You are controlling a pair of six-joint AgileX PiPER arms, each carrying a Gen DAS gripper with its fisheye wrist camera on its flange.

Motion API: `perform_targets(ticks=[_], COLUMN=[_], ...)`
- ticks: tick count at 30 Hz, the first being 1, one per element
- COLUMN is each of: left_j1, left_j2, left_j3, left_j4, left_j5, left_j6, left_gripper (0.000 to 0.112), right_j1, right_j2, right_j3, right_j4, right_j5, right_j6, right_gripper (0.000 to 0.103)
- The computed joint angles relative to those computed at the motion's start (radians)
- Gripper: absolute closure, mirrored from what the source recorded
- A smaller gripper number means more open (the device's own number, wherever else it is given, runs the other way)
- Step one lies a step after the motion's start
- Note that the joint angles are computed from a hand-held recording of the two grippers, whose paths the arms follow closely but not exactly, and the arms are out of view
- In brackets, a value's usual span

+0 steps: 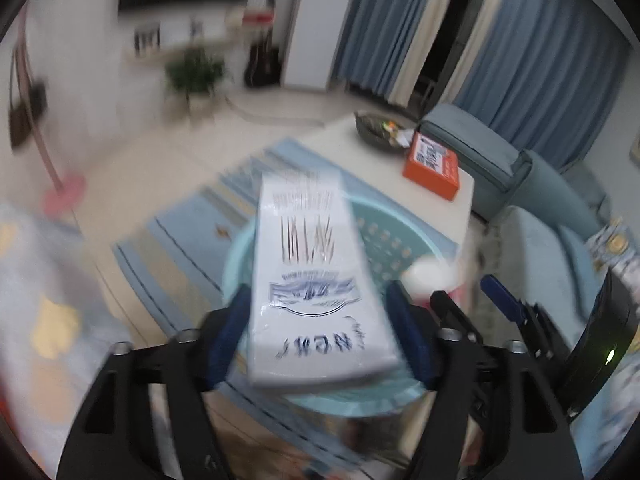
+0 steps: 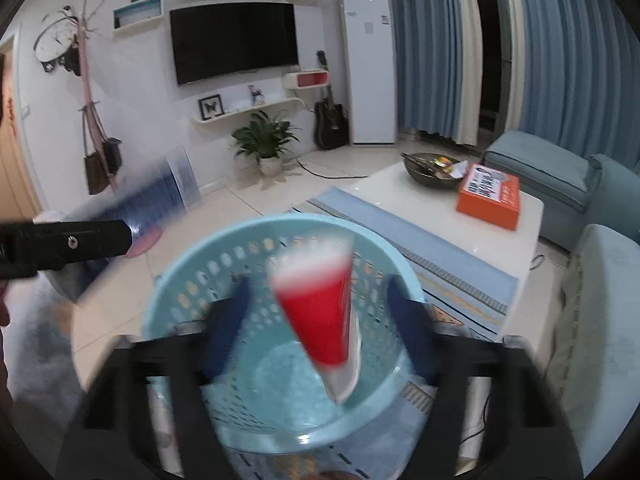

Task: Collect trash
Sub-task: 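Carry the carton and cup to the blue basket and release both, then grasp a second white milk carton with the left gripper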

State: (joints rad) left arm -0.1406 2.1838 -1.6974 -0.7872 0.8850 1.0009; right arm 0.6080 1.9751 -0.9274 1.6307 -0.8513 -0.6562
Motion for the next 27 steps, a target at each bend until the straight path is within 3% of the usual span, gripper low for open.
perform_targets(ticks=[2, 5, 12, 17, 20, 24, 27], left_j1=[0.037, 0.087, 0.227, 0.46, 0.635, 0.847, 0.924], left_j2=[0.028, -0.03, -0.355, -0.576, -0.594, -0.532, -0.469], left_j3=[-0.048, 0.016, 0.379, 0.678, 0.706, 0.626, 0.534], left_j4=[-0.007, -0.057, -0.163, -0.331, -0.357, -0.333, -0.331], left_j5=[0.06, 0.064, -0.063, -0.17, -0.179, -0.198, -0.226], left_j6=[-0.051, -0.004, 0.253, 0.604, 0.679, 0.621, 0.546], left_gripper=[0.036, 0.033, 0.033, 0.033, 0.033, 0.033, 0.033], right_j1=[0.015, 0.043, 0.169, 0.281, 0.333, 0.374, 0.4], right_j2=[-0.002, -0.021, -0.052, -0.018, 0.018, 0.088, 0.152], right_j3=[0.004, 0.019, -0.02, -0.158, -0.258, -0.421, -0.565], right_j4=[0.021, 0.031, 0.067, 0.085, 0.079, 0.075, 0.095], right_j5=[-0.02, -0.044, -0.071, -0.088, -0.09, -0.049, -0.013], right_j6=[0.001, 0.038, 0.077, -0.033, -0.103, -0.218, -0.355], right_gripper=[0.03, 0.03, 0.03, 0.03, 0.028, 0.025, 0.025])
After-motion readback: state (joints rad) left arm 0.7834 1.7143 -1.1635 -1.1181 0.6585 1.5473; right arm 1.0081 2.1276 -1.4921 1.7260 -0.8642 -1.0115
